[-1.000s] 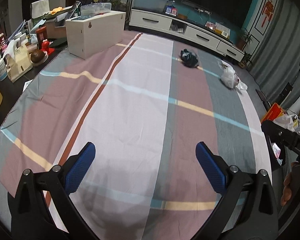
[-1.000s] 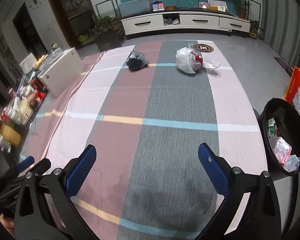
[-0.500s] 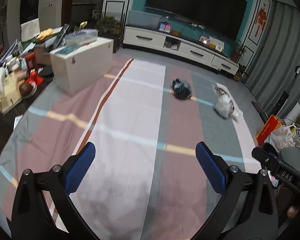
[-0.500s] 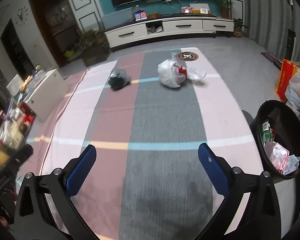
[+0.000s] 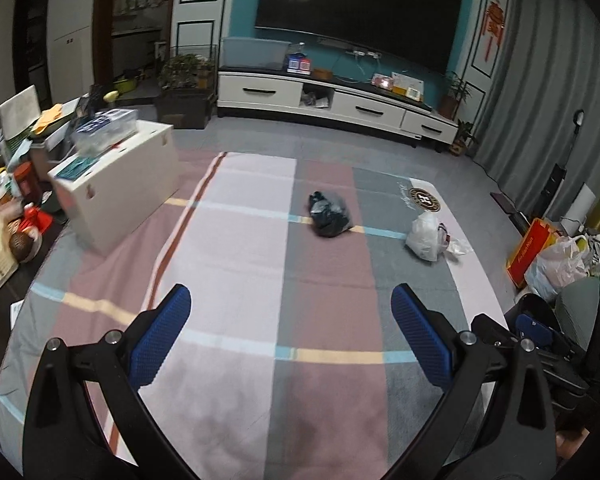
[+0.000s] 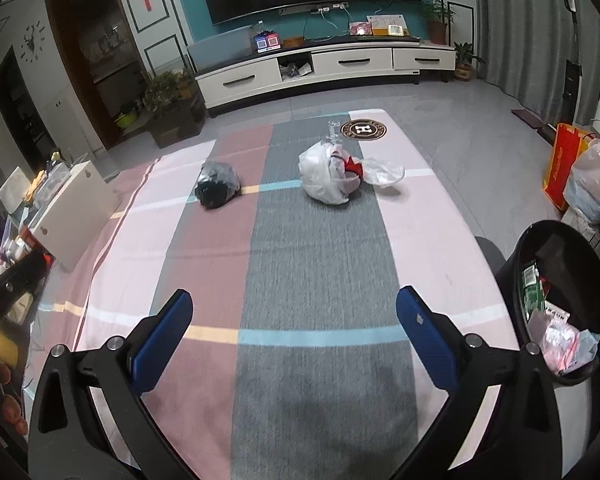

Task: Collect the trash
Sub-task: 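Move both open grippers back over the black and white plastic bags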

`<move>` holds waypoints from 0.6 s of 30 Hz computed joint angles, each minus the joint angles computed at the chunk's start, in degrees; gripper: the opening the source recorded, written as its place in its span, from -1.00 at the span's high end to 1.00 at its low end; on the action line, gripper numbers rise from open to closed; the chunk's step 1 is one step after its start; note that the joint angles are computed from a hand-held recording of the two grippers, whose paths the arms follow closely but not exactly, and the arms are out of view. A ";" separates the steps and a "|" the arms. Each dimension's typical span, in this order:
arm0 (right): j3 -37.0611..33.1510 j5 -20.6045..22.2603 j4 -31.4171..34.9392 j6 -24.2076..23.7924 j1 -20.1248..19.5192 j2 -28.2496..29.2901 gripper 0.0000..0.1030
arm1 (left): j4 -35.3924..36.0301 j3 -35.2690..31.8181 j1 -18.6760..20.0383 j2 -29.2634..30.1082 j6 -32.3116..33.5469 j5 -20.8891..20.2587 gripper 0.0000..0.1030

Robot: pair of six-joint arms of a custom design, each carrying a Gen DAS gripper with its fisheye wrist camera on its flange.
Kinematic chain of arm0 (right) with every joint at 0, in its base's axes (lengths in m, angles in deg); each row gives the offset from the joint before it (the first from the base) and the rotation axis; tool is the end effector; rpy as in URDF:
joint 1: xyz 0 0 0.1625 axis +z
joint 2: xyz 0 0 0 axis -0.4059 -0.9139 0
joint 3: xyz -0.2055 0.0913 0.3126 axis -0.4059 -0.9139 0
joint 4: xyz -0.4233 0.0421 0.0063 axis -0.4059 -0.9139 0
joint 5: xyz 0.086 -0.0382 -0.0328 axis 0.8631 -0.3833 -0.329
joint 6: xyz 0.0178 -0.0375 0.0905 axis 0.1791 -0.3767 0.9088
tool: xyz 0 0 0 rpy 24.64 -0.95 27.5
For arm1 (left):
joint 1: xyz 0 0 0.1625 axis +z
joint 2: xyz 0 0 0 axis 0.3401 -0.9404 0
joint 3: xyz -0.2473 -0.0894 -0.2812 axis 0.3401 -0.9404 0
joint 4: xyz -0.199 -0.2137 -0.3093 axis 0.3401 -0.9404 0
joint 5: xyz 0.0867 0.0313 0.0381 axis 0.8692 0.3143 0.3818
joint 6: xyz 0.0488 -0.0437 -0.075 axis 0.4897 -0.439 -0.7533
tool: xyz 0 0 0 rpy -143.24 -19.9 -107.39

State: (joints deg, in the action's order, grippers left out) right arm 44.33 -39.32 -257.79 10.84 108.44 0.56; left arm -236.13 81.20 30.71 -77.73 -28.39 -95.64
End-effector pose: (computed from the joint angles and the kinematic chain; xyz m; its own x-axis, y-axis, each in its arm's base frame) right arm 0.0305 -0.6577 0.2148 -0.8254 0.1082 0.5541 -0.3168 0.7236 -0.6132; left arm -0.2773 -0.6658 0.0289 -0.7937 0.0645 -0.6049 0.4807 0.6760 -0.5586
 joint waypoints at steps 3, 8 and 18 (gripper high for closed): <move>-1.14 0.02 -0.27 -0.55 -0.13 0.25 -0.93 | 2.91 -2.31 0.92 1.35 -1.04 -1.71 -0.94; -2.77 0.08 0.07 -3.00 -0.70 1.15 -0.93 | 5.92 -4.82 2.39 2.64 -2.93 -3.80 -0.94; -7.89 1.57 3.28 -9.82 -2.71 3.95 -0.93 | 6.21 -13.86 4.68 8.48 2.45 -8.81 -0.94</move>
State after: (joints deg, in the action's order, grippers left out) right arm 36.44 -37.75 -254.51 1.02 105.73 4.51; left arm -229.92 67.33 35.38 -69.25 -25.94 -104.46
